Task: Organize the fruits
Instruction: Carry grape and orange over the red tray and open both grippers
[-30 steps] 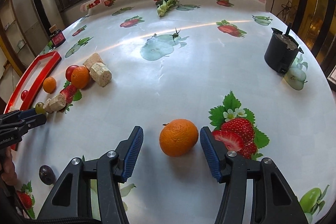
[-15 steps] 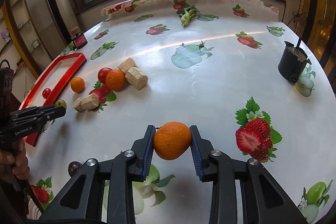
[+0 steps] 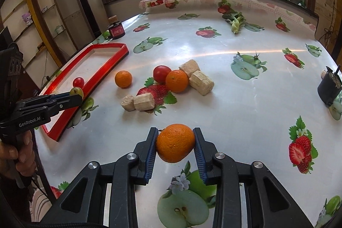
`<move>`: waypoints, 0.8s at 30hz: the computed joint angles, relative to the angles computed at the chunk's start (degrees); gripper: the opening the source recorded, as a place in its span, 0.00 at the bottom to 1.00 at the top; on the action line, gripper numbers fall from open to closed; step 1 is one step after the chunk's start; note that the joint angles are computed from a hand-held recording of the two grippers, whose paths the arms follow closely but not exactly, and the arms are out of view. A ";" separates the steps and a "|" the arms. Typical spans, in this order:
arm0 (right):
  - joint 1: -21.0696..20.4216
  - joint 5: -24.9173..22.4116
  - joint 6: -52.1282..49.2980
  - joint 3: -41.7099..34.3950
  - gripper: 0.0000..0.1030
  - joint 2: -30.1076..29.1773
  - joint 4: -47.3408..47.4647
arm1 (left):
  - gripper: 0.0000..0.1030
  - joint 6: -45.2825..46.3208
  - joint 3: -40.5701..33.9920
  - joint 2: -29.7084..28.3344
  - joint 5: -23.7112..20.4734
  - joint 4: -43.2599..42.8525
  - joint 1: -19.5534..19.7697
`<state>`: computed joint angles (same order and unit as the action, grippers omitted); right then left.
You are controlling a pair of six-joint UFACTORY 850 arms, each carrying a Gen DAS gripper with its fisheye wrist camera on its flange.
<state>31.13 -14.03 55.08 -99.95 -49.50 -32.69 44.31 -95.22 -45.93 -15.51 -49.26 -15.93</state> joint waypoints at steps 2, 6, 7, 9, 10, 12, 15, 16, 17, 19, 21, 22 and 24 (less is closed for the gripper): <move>0.22 0.02 -4.93 -1.61 0.33 -0.92 4.56 | 0.23 -0.61 0.70 0.53 0.75 0.57 0.39; 0.75 -0.89 -11.88 -5.21 0.33 -2.95 10.50 | 0.23 -1.37 1.94 1.47 1.92 0.99 1.17; 0.87 -1.04 -13.73 -6.05 0.33 -3.39 12.16 | 0.23 -1.80 2.08 1.59 2.15 1.37 1.37; 1.17 -1.55 -16.25 -7.75 0.33 -4.26 14.05 | 0.23 -2.42 2.43 1.86 2.56 1.87 1.73; 1.32 -1.86 -17.35 -8.61 0.33 -4.69 14.79 | 0.23 -2.75 2.52 1.93 2.65 2.08 1.91; 1.52 -2.46 -19.75 -10.41 0.33 -5.60 16.56 | 0.23 -3.01 2.69 2.05 2.83 2.16 2.26; 1.90 -3.44 -22.59 -13.06 0.32 -6.93 18.66 | 0.23 -2.97 2.90 2.17 2.94 1.86 2.79; 2.01 -3.84 -23.67 -14.06 0.32 -7.47 19.47 | 0.23 -3.00 2.98 2.21 2.99 1.82 2.93; 2.13 -4.30 -24.85 -15.15 0.32 -8.05 20.34 | 0.23 -2.92 3.07 2.26 3.05 1.70 3.06; 2.39 -5.32 -26.82 -17.35 0.32 -9.25 21.63 | 0.23 -2.82 3.26 2.36 3.19 1.40 3.33; 2.58 -6.35 -28.86 -19.69 0.32 -10.57 23.12 | 0.23 -2.78 3.38 2.42 3.29 1.23 3.64; 2.67 -6.83 -29.78 -20.86 0.32 -11.22 23.84 | 0.23 -2.96 3.40 2.42 3.32 1.30 3.79; 2.74 -7.77 -31.51 -23.25 0.32 -12.56 25.34 | 0.23 -3.38 3.39 2.42 3.37 1.50 4.10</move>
<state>33.86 -21.80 23.58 -123.20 -62.05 -7.36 40.93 -91.83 -43.51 -12.14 -47.76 -11.83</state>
